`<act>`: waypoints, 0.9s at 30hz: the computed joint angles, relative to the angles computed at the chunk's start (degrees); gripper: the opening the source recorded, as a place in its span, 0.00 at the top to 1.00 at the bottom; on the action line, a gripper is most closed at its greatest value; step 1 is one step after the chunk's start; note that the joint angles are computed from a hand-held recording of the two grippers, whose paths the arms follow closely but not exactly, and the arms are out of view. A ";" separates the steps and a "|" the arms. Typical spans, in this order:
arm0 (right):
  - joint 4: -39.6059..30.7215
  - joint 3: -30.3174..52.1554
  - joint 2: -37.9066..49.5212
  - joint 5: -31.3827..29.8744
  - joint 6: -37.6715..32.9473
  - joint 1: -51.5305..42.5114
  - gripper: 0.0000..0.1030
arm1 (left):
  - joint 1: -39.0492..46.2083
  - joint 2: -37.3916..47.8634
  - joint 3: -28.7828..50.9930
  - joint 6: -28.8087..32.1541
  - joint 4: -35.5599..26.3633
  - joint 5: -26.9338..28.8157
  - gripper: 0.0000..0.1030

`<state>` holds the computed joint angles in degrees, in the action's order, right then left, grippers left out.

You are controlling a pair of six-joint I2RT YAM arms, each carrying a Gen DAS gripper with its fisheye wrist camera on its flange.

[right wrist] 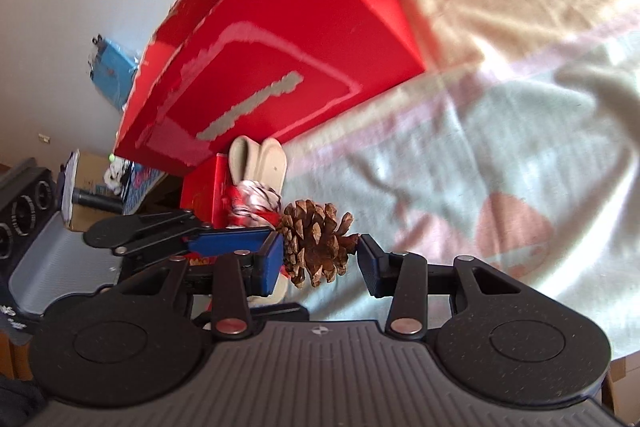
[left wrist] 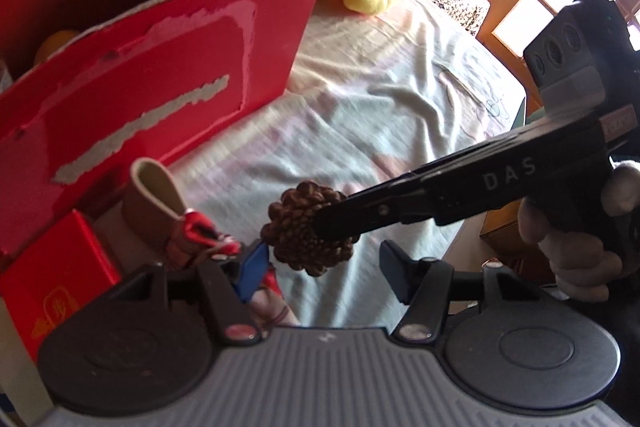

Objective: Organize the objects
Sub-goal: 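Lift the pine cone with the right gripper and carry it into the box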

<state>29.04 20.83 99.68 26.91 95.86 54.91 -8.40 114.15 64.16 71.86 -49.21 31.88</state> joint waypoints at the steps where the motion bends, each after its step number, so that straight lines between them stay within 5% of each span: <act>1: -0.96 -0.13 -0.76 0.62 0.30 0.20 0.58 | -0.41 -0.15 0.09 -0.02 -0.08 0.39 0.44; 11: -16.48 -1.90 -16.18 9.66 2.36 2.87 0.58 | -2.91 -4.87 2.41 0.74 -3.92 7.60 0.45; 17: -25.29 0.05 -27.65 13.31 -6.90 -0.04 0.58 | -1.21 -7.06 8.48 0.21 -8.85 15.15 0.45; 21: -21.99 1.53 -30.97 10.24 -20.47 -6.84 0.58 | 0.68 -7.26 13.38 -3.31 -8.88 19.36 0.44; 27: -10.32 6.58 -23.11 -4.72 -37.45 -21.06 0.58 | 2.93 -5.20 18.03 -14.11 -0.79 19.83 0.44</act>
<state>18.72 27.41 76.57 22.19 58.42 33.85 -5.47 108.95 82.19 57.75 -50.01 51.72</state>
